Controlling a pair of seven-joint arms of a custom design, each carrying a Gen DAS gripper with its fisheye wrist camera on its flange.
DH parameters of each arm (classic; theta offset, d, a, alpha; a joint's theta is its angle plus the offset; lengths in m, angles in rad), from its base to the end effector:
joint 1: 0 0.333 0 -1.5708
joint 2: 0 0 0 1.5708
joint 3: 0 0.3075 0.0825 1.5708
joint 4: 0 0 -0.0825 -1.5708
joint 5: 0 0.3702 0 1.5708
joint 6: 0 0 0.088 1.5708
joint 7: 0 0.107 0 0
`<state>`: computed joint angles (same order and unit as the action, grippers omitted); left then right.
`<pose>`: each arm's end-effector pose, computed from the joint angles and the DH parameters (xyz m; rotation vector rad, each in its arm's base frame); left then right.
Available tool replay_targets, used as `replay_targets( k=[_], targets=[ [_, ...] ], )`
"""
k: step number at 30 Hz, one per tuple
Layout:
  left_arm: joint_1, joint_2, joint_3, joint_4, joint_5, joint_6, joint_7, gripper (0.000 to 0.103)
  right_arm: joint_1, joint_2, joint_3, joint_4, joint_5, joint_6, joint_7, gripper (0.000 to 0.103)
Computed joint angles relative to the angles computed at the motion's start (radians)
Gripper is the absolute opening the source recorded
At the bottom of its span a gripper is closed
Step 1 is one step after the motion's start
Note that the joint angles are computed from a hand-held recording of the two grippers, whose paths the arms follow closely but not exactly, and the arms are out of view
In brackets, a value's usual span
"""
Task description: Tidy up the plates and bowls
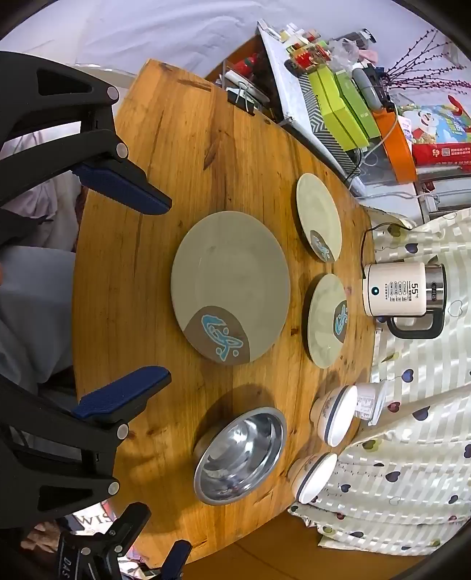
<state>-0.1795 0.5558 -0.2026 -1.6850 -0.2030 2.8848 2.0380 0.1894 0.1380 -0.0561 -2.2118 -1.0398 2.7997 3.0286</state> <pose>0.6689 -0.2306 0.3569 -1.2498 2.3811 -0.8211 0.5445 0.1144 0.3500 -1.4594 2.2056 -0.7514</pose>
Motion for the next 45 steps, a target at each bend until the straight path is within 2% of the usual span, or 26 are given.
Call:
replay_targets(
  k=[8,17,26,29,35,45],
  targets=[
    [0.027,0.011,-0.024,0.016,-0.019,-0.018,0.04,0.086,-0.004,-0.001,-0.006,-0.002,-0.001,0.006,-0.003,0.099],
    [-0.018,0.0,0.021,0.002,0.02,-0.014,-0.005,0.086,-0.004,0.001,-0.004,-0.002,-0.011,0.003,0.01,0.099],
    [0.028,0.006,-0.026,0.014,-0.028,-0.042,0.028,0.086,-0.014,-0.013,-0.003,-0.017,-0.008,0.007,0.007,0.099],
    [0.064,0.012,-0.062,0.027,-0.077,-0.068,0.063,0.086,-0.011,-0.007,-0.001,-0.01,-0.009,-0.003,0.022,0.099],
    [0.058,0.007,-0.054,0.026,-0.1,-0.071,0.075,0.086,-0.011,-0.005,-0.002,-0.009,-0.01,0.0,0.023,0.099],
    [0.031,0.013,-0.024,0.04,-0.071,-0.082,0.049,0.086,-0.011,-0.003,0.001,-0.006,0.006,0.001,0.006,0.102]
  ],
)
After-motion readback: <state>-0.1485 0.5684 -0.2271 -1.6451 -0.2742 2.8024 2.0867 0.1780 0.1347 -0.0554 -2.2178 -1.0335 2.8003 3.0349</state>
